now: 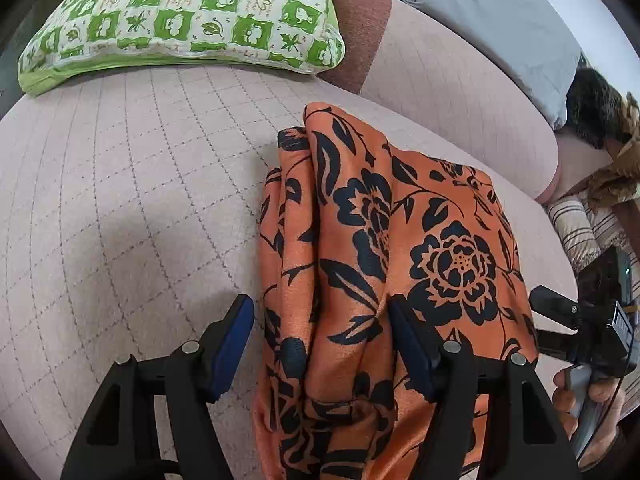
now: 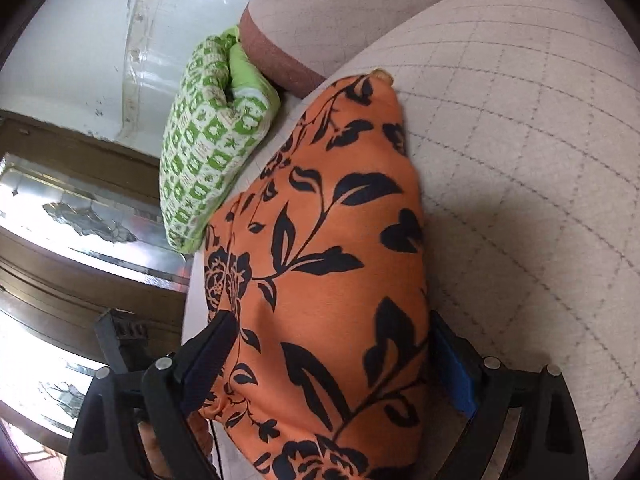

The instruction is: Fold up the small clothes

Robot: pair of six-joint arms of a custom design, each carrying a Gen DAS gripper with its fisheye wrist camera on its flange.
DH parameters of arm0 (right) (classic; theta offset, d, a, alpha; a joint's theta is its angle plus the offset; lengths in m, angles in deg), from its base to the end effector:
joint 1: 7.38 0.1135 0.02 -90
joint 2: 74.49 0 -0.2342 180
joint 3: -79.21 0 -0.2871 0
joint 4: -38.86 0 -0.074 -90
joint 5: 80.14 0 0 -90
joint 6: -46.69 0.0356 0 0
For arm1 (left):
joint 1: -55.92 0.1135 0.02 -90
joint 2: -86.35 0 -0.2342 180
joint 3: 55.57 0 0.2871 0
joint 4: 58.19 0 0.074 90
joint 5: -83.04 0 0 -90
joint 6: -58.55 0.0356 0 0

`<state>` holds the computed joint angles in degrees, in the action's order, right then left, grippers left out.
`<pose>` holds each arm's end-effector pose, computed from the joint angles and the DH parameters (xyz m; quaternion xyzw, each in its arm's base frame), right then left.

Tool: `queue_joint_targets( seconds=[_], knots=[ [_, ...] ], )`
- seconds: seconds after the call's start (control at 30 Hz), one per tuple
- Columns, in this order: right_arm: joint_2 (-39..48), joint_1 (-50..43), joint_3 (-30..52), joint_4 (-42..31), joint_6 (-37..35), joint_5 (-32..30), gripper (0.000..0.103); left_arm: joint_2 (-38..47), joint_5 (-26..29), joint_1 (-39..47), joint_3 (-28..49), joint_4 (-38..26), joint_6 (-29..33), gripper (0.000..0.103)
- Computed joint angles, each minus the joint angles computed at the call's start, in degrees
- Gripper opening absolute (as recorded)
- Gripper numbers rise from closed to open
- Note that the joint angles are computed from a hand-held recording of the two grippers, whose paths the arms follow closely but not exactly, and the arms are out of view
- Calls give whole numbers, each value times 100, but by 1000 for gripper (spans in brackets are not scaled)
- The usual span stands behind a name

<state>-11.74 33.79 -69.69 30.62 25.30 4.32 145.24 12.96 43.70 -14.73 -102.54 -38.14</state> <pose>0.1793 0.1613 0.1009 0.1947 0.8839 0.3712 0.2075 0.2142 -0.0588 0.1298 0.0873 0.9534 -0.2043 0.2042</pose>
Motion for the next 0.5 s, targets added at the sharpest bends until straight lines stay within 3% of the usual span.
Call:
queue_joint_targets(
  seconds=[0.2, 0.4, 0.47, 0.5],
  knots=[
    [420, 94, 458, -410, -179, 164, 92, 73, -36, -50, 48, 16, -2, 70],
    [789, 134, 941, -1092, -369, 378, 69, 342, -48, -70, 35, 186, 58, 70],
    [883, 111, 1084, -1287, -481, 341, 66, 454, -101, -163, 84, 212, 86, 64],
    [951, 109, 1184, -1404, -533, 343, 63, 518, -65, -209, 104, 232, 119, 52]
  ],
)
